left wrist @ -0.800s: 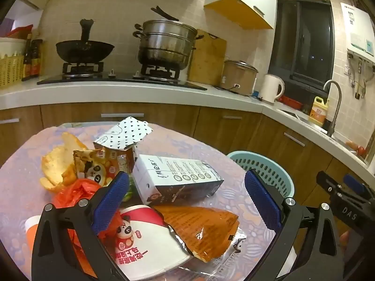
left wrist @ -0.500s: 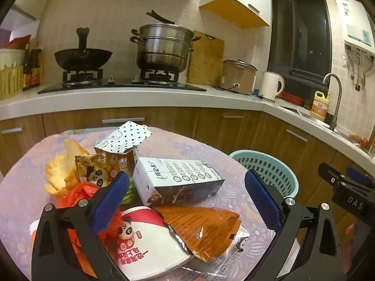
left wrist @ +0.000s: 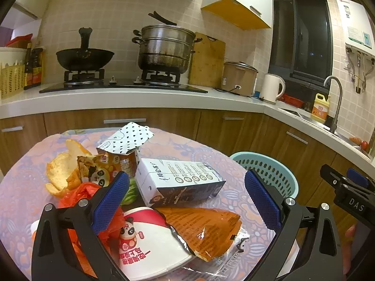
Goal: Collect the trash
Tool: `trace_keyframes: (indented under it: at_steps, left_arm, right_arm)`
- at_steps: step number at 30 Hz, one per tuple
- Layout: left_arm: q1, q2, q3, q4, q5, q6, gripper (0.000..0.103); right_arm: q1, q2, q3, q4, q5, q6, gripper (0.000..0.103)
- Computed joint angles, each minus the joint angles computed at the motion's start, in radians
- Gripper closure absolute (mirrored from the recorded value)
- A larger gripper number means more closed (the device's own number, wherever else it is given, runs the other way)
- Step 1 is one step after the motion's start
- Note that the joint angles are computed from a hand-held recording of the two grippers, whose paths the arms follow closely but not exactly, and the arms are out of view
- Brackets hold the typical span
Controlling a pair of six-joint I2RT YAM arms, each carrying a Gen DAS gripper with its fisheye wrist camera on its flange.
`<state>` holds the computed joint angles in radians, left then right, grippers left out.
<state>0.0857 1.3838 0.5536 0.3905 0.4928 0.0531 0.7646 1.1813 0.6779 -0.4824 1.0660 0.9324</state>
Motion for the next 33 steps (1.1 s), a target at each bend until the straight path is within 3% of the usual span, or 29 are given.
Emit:
trace_keyframes:
  at_steps: [33]
  left_arm:
    - [0.011,-0.009,-0.012,0.03,-0.002,-0.003,0.007]
  right_arm:
    - [0.034,0.009,0.026,-0.066,0.032,0.053,0.007]
